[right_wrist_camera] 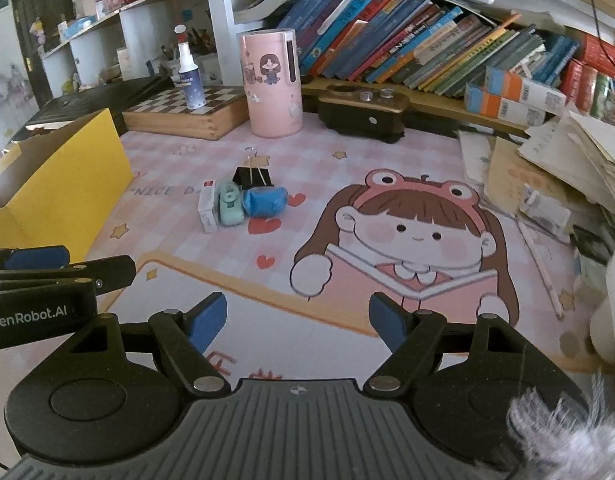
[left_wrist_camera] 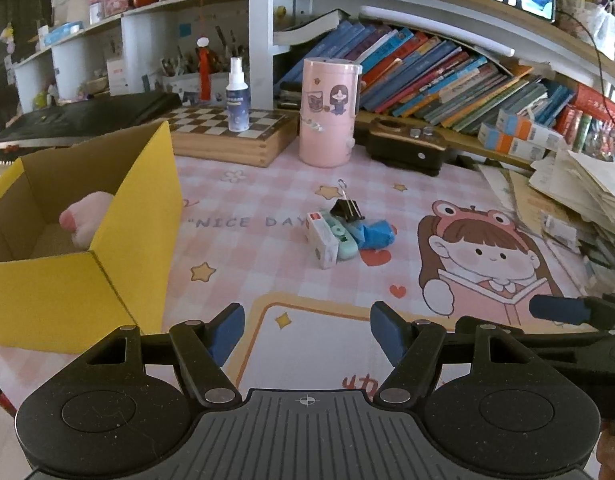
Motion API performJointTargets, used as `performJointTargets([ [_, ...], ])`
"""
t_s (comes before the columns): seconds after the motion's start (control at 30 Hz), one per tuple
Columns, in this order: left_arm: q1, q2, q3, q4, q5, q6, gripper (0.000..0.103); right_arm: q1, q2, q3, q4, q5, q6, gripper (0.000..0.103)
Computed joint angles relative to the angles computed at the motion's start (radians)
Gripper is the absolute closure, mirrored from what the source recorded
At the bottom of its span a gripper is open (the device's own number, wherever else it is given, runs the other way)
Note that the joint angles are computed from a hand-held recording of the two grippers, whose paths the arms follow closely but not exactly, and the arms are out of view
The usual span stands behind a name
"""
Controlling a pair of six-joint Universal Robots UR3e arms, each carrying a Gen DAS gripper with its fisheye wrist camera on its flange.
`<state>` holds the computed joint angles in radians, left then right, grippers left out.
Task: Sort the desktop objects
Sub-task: 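Lower the left tool toward the red-labelled white box and the right tool toward the blue object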
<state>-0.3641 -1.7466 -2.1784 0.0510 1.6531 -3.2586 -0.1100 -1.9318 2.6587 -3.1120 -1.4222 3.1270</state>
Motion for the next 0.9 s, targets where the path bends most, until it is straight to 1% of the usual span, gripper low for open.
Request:
performJointTargets([
  [0.2, -0.034, -0.084, 0.109, -0.036, 0.043, -0.029, 0.032, -0.094, 0.083, -0.029, -0.040, 0.088, -0.086, 0.026],
  [0.4, -0.051, -0.162, 0.212, -0.063, 0.068, -0.053, 0.032, -0.146, 0.172, -0.067, -0.086, 0.139, -0.139, 0.026],
  [0.57, -0.062, -0.215, 0.287, -0.093, 0.084, -0.062, 0.032, -0.174, 0.242, -0.105, -0.106, 0.165, -0.165, 0.026],
  [0.9, -0.059, -0.288, 0.386, -0.129, 0.093, -0.078, 0.032, -0.169, 0.358, -0.161, -0.152, 0.165, -0.212, 0.026],
])
